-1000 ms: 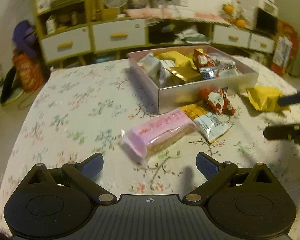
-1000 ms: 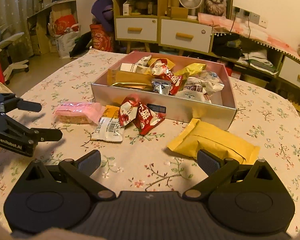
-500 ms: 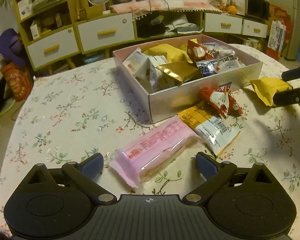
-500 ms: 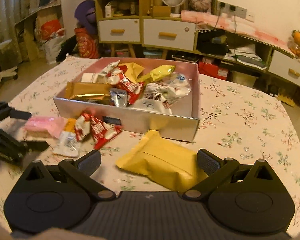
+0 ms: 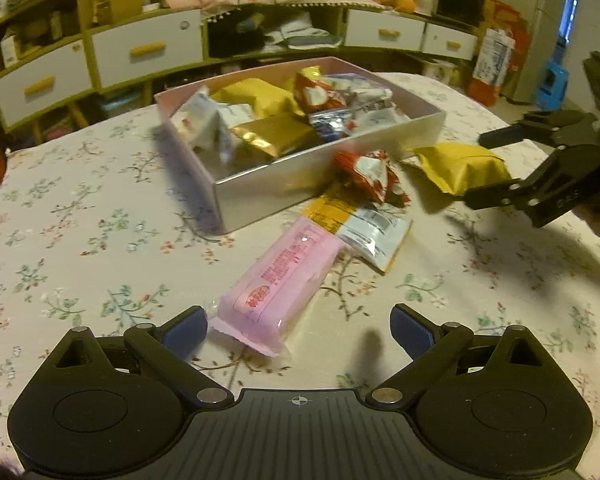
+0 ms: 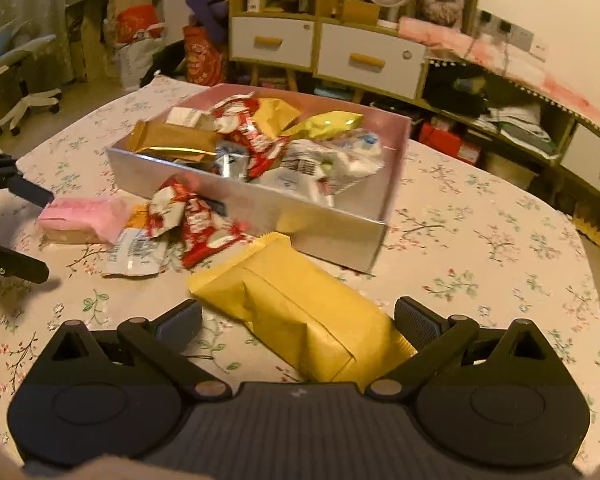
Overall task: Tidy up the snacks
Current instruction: 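Grasp the pink bar packet with the left tool while the right tool grasps the yellow pouch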
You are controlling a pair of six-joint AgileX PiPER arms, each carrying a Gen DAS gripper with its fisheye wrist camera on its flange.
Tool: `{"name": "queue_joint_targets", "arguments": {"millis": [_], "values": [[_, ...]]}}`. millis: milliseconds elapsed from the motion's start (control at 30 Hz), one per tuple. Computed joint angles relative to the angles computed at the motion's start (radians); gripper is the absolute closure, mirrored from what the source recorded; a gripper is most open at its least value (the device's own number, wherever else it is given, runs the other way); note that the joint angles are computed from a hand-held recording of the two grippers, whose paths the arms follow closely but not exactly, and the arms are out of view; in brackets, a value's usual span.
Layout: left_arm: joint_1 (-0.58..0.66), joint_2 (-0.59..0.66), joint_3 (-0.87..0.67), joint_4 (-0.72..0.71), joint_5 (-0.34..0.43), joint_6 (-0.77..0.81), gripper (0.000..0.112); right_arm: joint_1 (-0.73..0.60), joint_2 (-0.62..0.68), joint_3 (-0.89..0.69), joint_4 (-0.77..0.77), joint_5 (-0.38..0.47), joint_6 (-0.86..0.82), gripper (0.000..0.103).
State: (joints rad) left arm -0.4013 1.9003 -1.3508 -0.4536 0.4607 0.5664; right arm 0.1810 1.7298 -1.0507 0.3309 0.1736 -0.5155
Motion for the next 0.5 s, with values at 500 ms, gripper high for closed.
{"name": "queue_joint_targets", "arguments": {"millis": [500], "values": [[-0.043, -0.062, 0.033, 0.048, -0.018, -0.022, 0.015, -0.007, -0.046, -0.047, 0.28, 0.218, -0.344, 0.005]]}}
